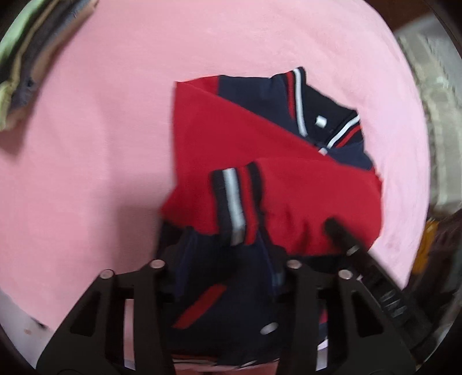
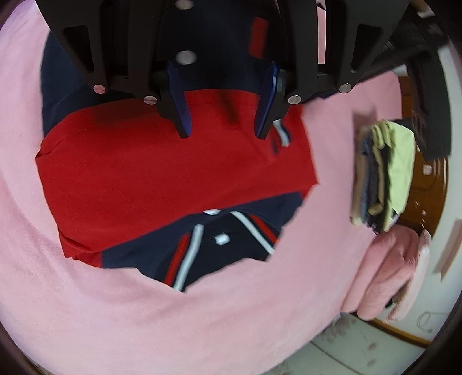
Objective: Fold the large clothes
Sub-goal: 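Fold the held sleeve across the navy body over the first sleeve, then open the right gripper, release the sleeve and lift away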
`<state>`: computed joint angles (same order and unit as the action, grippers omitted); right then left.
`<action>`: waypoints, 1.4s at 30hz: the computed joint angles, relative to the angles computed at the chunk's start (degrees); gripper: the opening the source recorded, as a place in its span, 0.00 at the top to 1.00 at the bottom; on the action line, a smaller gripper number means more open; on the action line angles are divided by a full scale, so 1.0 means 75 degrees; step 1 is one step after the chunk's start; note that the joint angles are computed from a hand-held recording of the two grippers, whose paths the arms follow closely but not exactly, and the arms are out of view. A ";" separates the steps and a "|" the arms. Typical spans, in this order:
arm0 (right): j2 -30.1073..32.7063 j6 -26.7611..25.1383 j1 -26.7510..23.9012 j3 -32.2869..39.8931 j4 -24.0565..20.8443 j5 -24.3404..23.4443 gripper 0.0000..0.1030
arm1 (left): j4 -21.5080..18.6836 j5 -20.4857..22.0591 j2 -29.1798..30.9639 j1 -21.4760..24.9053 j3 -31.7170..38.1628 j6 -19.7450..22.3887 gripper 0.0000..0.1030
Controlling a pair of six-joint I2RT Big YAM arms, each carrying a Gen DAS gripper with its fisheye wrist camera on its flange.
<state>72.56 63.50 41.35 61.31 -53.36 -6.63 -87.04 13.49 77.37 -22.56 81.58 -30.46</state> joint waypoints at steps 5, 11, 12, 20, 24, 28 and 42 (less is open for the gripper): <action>0.0117 -0.1019 -0.0494 -0.0478 0.0265 -0.0661 0.67 | 0.0603 0.0256 0.0263 -0.0241 -0.0248 -0.0673 0.73; 0.0119 -0.2351 -0.0948 -0.0837 0.0412 -0.1165 0.79 | 0.0567 -0.0294 0.0692 -0.0490 -0.0188 -0.1402 0.76; 0.0069 -0.2658 -0.1042 -0.0899 0.0313 -0.1156 0.82 | 0.0536 -0.0364 0.0757 -0.0525 -0.0133 -0.1432 0.76; -0.0936 -0.3662 -0.2134 -0.1424 -0.1044 0.0793 1.00 | 0.0262 -0.0864 0.1209 -0.0874 0.0335 -0.1355 0.76; -0.1221 -0.3494 -0.3016 -0.1540 -0.1817 0.1533 1.00 | -0.0186 -0.1175 0.1428 -0.1100 0.0771 -0.1328 0.76; -0.1681 -0.3938 -0.3651 -0.1653 -0.0958 0.0296 1.00 | -0.0751 -0.1626 0.1716 -0.1453 0.1551 -0.1033 0.77; -0.0789 -0.3164 -0.4636 -0.2240 0.1324 -0.2780 1.00 | -0.1049 -0.1214 0.2568 -0.1659 0.2451 -0.1506 0.85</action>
